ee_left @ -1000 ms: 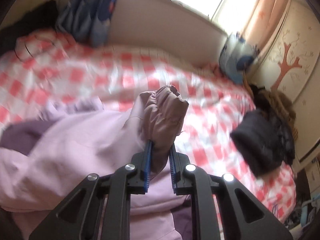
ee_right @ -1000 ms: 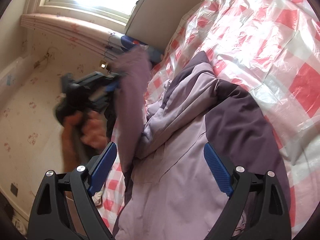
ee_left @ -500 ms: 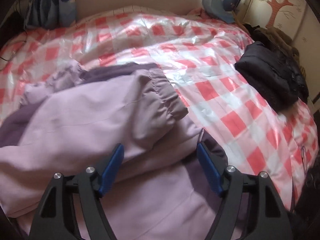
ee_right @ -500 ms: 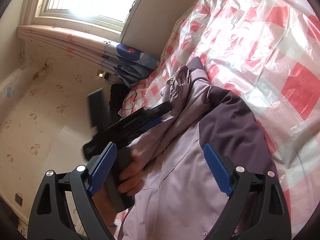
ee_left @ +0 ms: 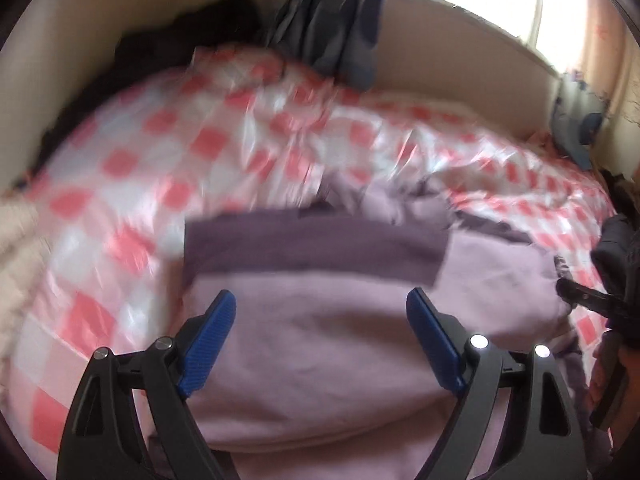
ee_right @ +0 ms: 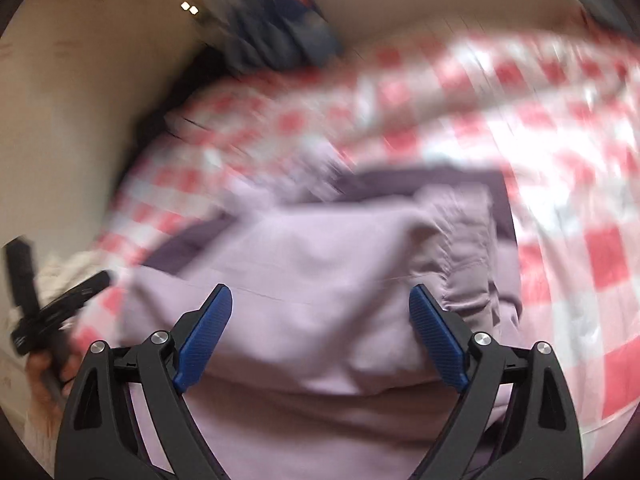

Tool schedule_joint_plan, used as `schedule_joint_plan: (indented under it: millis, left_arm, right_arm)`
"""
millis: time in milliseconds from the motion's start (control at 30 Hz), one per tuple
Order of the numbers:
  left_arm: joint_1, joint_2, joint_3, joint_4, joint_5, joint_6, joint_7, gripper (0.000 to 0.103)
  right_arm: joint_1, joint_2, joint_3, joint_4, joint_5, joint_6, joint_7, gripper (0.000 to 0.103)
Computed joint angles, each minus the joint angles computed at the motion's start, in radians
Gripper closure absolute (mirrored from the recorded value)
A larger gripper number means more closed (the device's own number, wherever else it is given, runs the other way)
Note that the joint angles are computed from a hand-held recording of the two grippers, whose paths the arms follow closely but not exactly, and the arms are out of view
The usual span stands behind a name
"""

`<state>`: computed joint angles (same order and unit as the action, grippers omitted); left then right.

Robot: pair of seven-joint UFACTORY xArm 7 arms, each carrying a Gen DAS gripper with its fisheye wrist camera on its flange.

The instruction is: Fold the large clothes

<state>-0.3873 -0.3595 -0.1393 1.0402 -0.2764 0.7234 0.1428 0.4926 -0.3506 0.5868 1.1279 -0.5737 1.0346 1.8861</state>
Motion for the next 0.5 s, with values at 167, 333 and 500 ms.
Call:
schedule_joint_plan:
  millis: [167,333,500]
  left_arm:
    - [0.012,0.042,-0.033,-0.049,0.092,0.052,-0.030,0.019]
    - [0.000,-0.321,0.117,-0.162,0.004,0.255,0.176,0.014]
    - [0.137,-0.632,0.321,-0.232,0.041,0.672,0.272,0.008]
  right_arm:
    - [0.023,-0.065,-0.052,-0.082,0.123,-0.065,-0.060,0.031]
    - [0.096,-0.155,0.089,0.067,0.245,0.159,-0.175,0.009]
    - [0.106,-0.248,0.351,0.097,0.472,0.183,0.137,0.009]
